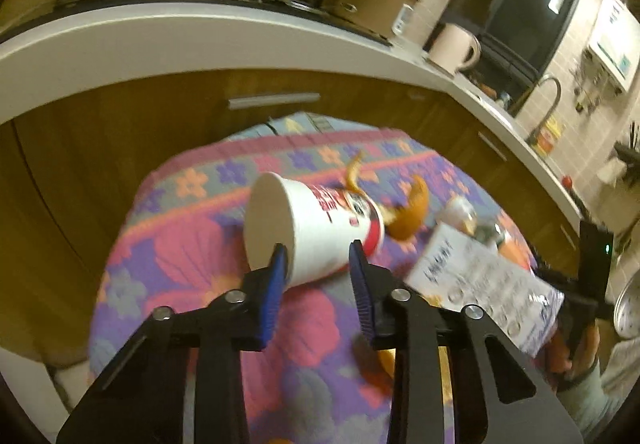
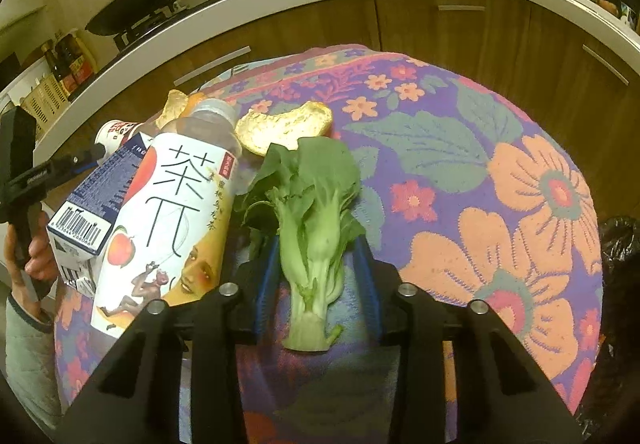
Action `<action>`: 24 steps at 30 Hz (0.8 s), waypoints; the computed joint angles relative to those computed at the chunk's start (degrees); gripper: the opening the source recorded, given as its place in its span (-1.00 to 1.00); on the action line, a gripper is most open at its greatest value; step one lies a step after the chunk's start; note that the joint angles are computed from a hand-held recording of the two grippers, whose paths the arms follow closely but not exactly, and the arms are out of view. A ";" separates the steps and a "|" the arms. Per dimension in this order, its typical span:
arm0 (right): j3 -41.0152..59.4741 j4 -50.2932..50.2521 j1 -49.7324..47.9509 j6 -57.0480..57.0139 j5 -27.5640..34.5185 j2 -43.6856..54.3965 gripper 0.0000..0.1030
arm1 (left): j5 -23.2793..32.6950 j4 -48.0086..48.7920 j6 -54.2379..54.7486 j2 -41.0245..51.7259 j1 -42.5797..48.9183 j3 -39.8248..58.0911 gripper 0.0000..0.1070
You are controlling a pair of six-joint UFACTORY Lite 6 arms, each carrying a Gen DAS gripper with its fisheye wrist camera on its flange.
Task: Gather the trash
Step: 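Grasp the white paper cup with the left tool while the right tool grasps the bok choy, then carry the paper cup and bok choy in both tools over the bin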
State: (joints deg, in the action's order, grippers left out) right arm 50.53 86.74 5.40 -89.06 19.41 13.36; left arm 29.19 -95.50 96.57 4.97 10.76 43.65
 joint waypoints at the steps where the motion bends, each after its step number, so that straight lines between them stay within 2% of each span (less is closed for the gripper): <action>1: -0.29 0.77 0.42 -0.83 -0.46 -0.23 -0.46 | -0.19 -0.59 0.17 -0.69 -0.79 -0.89 -0.73; 5: -1.53 3.27 0.76 -3.89 -1.38 -1.43 -0.51 | -1.55 -7.16 4.11 -3.90 -3.67 -4.92 -0.98; 9: -4.70 12.53 -0.15 -12.92 -1.41 -4.50 -0.52 | -3.69 -13.54 7.73 -9.33 -6.18 -9.29 -0.98; 15: -11.20 16.92 -3.73 -19.00 2.11 -11.60 -0.52 | -4.79 -11.30 1.40 -23.97 -7.64 -16.78 -0.98; 20: -16.74 10.47 -10.36 -14.31 6.23 -20.19 -0.52 | -10.59 -2.69 -11.90 -34.91 -15.37 -17.63 -0.98; 24: -19.87 1.51 -20.60 -9.28 12.56 -28.09 -0.52 | -20.51 -1.33 -18.18 -36.94 -29.55 -14.38 -0.98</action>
